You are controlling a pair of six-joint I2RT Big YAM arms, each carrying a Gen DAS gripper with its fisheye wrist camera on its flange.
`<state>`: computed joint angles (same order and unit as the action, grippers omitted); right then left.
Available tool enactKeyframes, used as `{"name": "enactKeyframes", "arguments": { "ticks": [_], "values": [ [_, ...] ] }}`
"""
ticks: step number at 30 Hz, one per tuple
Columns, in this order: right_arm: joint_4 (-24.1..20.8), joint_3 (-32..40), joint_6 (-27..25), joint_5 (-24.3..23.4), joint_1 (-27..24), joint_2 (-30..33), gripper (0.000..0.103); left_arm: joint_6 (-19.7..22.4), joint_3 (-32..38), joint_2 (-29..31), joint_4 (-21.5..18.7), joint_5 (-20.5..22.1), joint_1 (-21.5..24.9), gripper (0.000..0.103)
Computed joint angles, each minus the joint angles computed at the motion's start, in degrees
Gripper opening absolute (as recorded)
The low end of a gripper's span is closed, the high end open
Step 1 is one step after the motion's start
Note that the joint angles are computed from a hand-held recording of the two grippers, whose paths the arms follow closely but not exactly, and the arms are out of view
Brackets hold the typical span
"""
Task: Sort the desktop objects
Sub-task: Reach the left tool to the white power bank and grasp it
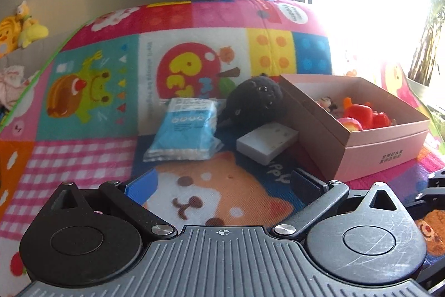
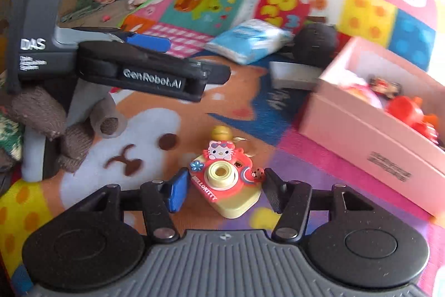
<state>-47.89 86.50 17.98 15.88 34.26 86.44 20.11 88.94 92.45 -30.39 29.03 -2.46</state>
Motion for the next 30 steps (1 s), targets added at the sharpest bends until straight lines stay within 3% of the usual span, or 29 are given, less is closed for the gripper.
{"name": "enactKeyframes", "arguments": {
  "ticks": [3,7,8,9,10,14,17,19,20,24,27,30],
  "values": [
    [-0.6,-3.4,2.0,3.6,-1.2,-3.4,0.057,2.3,2.0,2.3,0.1,-0.6,-2.2,0.103],
    [-2.3,-7.8,5.3,12.2,-2.9,-7.4,0.057,6.7,7.4,6.6,-4.0,0.1,-4.3,0.102],
    [-2.6,-8.8,6.1,14.5,-3.2,-8.1,0.058,7.8,8.7,7.5,-5.1,0.5,-4.7,0.098],
    [-3.1,-9.6,7.3,15.8,-3.8,-8.6,0.060,9.2,9.8,8.3,-6.0,0.9,-5.0,0.086],
    [-3.0,-10.7,9.0,15.8,-4.5,-9.6,0.061,11.1,11.3,9.3,-7.2,1.2,-5.3,0.080],
    [-0.7,-14.5,14.1,14.9,-5.8,-12.5,0.070,14.8,16.1,12.9,-10.4,0.3,-6.2,0.081],
    [1.1,-16.2,15.1,15.1,-5.5,-13.0,0.076,16.7,18.0,14.3,-10.3,-1.2,-6.8,0.083],
    [1.1,-16.2,15.1,14.8,-5.5,-13.1,0.079,17.6,19.1,15.0,-11.5,-1.1,-7.0,0.079],
    [1.4,-16.4,15.2,14.5,-5.7,-13.1,0.080,18.0,18.9,14.7,-11.6,-0.8,-7.1,0.070],
    [2.6,-16.7,14.9,13.4,-6.0,-13.1,0.085,20.2,13.2,10.9,-8.7,-1.6,-6.8,0.060],
    [2.3,-16.5,15.4,13.6,-6.1,-12.9,0.091,20.3,8.9,7.4,-8.4,-1.7,-5.6,0.055],
    [1.5,-16.3,16.4,14.2,-6.1,-12.7,0.096,20.9,5.2,3.8,-10.5,1.5,-3.5,0.054]
  ]
}}
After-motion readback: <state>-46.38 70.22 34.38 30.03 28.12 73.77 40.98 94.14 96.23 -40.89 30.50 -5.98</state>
